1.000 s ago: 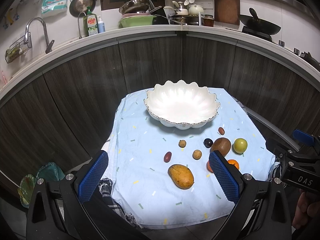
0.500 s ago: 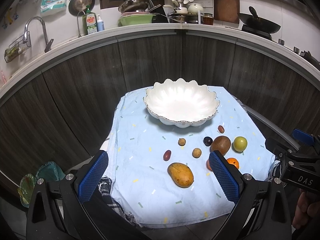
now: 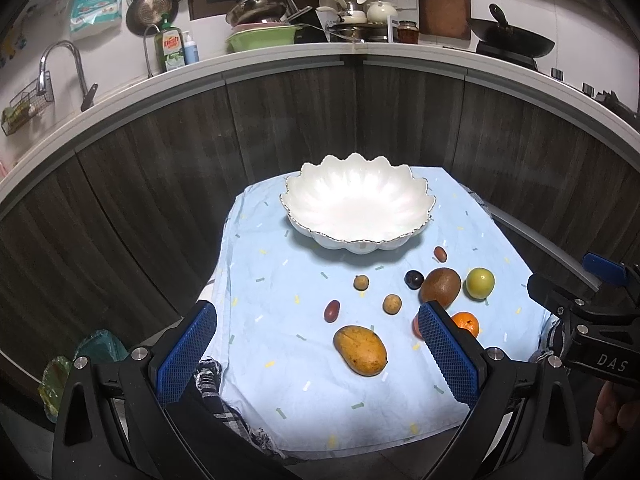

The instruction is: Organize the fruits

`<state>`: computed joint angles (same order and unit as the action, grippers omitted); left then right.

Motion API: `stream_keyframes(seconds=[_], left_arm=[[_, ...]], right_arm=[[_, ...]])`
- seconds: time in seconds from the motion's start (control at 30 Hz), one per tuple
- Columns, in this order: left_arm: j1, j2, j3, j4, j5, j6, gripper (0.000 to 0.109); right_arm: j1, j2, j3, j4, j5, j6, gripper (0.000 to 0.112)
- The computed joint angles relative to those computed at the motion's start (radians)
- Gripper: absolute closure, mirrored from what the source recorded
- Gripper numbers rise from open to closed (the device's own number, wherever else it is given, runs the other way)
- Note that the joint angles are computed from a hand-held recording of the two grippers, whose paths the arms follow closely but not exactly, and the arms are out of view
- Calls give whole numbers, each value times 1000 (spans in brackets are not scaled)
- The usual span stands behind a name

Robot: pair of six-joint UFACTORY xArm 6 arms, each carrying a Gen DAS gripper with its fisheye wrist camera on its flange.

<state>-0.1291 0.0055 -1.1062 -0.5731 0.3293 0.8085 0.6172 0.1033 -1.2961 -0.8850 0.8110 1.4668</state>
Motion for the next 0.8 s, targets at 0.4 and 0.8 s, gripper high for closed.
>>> stream_keyframes(seconds=[0.4, 0.8], left_arm=[[0, 16, -15, 13, 14, 0, 6], [-12, 89, -63, 69, 2, -48, 6]], right_arm=[[-7, 5, 1, 12, -9, -2, 10], [-36, 54, -23, 15, -42, -62, 10]])
